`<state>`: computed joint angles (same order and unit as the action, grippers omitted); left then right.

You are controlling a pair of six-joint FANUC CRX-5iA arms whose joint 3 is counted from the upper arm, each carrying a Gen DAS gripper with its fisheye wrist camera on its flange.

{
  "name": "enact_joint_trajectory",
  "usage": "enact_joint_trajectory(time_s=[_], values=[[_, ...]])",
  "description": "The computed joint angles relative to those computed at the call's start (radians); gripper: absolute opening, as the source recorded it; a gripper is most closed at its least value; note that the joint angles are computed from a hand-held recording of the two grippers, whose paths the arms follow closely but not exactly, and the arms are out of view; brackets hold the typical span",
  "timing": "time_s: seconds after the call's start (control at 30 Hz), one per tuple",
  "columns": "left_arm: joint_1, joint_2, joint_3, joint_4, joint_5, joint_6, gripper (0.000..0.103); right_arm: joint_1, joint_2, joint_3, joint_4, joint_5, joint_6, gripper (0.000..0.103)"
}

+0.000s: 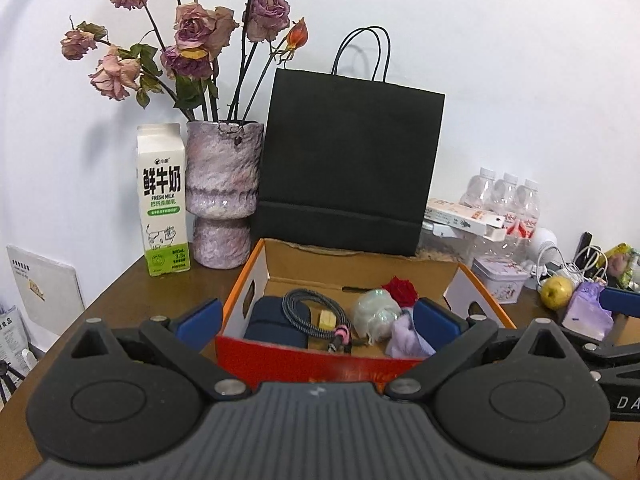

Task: Organize objects
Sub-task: 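Move both tools back from the box toward the white cloth and plush sheep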

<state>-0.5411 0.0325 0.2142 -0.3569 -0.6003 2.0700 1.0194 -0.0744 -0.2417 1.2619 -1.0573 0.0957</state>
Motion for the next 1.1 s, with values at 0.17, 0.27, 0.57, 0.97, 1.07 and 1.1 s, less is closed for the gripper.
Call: enact_joint_trajectory(time_s=[0.17, 0.27, 0.57, 0.97, 1.07, 1.1], values=[[-0.007, -0.053, -0.056, 0.002, 0.002, 0.001, 0.103, 0.051, -0.024, -0.032, 0.009, -0.045, -0.03, 0.103], [-0.01, -0.084, -0.085, 0.002, 0.004, -0.003, 0.103, 0.085, -0.038, -0.055, 0.025, -0.069, -0.051, 0.103], [-0.023, -0.168, -0.182, 0.018, -0.003, -0.013, 0.103, 0.196, -0.085, -0.133, 0.015, -0.162, -0.121, 0.103], [-0.05, -0.236, -0.281, 0.038, -0.041, -0.054, 0.103, 0.327, -0.123, -0.198, -0.049, -0.274, -0.163, 0.103], [-0.049, -0.249, -0.305, 0.056, -0.05, -0.076, 0.103, 0.362, -0.135, -0.219, -0.072, -0.295, -0.187, 0.103], [-0.047, -0.253, -0.313, 0.065, -0.051, -0.086, 0.103, 0.372, -0.138, -0.225, -0.082, -0.299, -0.193, 0.103]])
